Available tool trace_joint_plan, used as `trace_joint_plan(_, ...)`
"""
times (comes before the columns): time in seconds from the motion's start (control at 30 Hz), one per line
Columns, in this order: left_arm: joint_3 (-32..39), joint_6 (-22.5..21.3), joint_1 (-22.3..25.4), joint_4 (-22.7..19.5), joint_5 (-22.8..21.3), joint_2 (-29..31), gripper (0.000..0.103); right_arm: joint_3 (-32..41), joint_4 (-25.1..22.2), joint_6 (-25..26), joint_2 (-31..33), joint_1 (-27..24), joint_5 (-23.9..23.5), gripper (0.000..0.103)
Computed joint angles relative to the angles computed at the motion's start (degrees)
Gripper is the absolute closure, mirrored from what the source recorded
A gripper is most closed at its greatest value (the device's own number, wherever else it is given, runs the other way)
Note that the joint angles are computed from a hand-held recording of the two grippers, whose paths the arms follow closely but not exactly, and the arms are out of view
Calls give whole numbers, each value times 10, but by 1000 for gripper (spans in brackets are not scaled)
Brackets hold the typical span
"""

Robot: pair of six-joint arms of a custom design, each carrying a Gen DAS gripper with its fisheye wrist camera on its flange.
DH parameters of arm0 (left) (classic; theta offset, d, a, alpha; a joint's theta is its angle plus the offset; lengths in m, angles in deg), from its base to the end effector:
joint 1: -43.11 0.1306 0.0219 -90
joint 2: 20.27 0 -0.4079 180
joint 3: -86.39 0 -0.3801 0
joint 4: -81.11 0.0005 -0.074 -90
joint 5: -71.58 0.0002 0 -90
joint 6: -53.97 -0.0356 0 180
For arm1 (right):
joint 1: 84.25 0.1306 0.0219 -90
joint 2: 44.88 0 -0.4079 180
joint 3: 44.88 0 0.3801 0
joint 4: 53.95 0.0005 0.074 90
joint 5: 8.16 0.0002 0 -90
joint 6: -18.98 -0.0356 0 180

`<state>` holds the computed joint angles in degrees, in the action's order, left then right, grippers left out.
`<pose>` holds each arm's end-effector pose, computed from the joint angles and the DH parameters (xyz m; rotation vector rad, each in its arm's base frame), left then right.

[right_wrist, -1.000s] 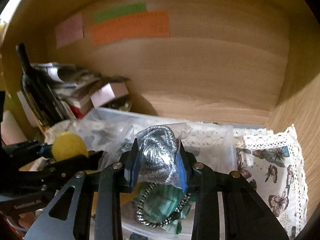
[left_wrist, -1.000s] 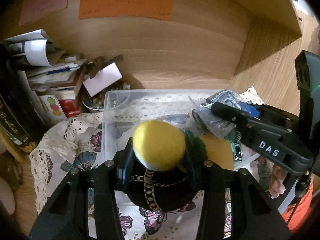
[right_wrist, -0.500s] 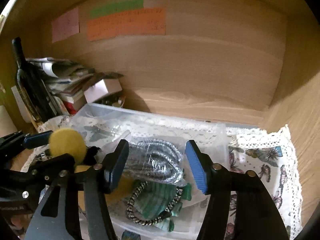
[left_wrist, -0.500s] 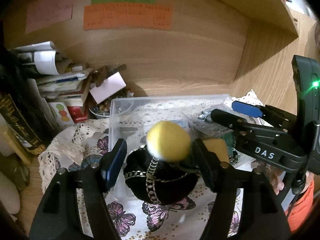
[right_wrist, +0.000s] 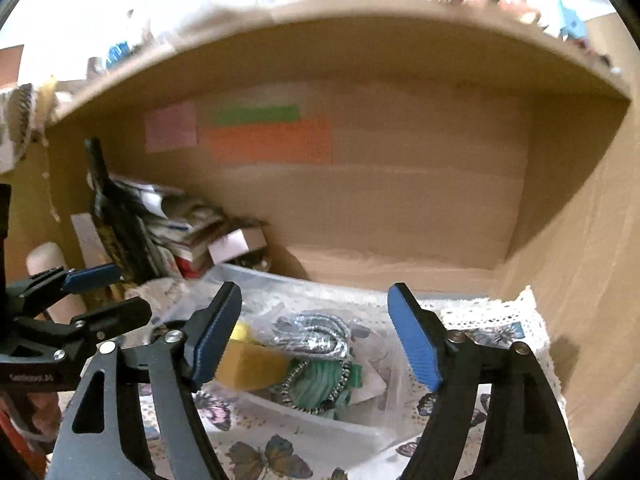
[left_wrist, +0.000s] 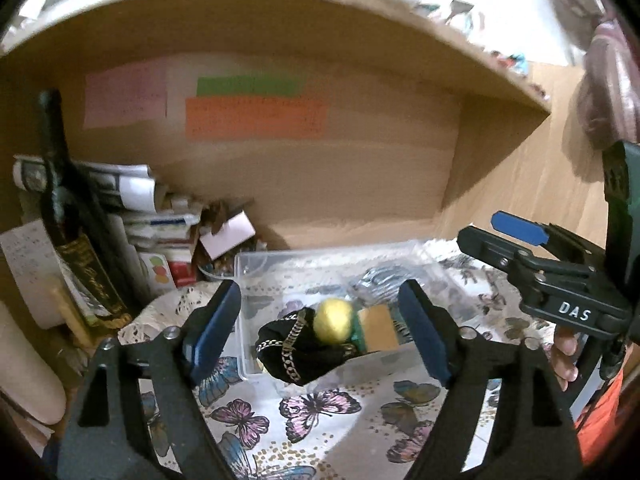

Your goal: Organize soft objects

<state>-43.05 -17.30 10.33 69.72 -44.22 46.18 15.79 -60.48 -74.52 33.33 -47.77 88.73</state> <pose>0.2760 -0.1599 0.3517 -0.0321 1.9978 -0.1158 0.3251 0.2344 0.3706 -0.4931 1.9412 0.3305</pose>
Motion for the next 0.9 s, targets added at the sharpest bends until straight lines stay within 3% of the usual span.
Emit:
trace_joint_plan(0.27,-22,-4,-75,16,-96,-51,1,-52,34,6,-75,12,0,15)
trace_joint_plan(0.6,-34,-16,-151,29,-186,-75,0,-93,51,8,-137,27,4,6)
trace_joint_plan(0.9,-38,-10,-176,32,-213,-80,0,-107,54,7,-154,40,19,6)
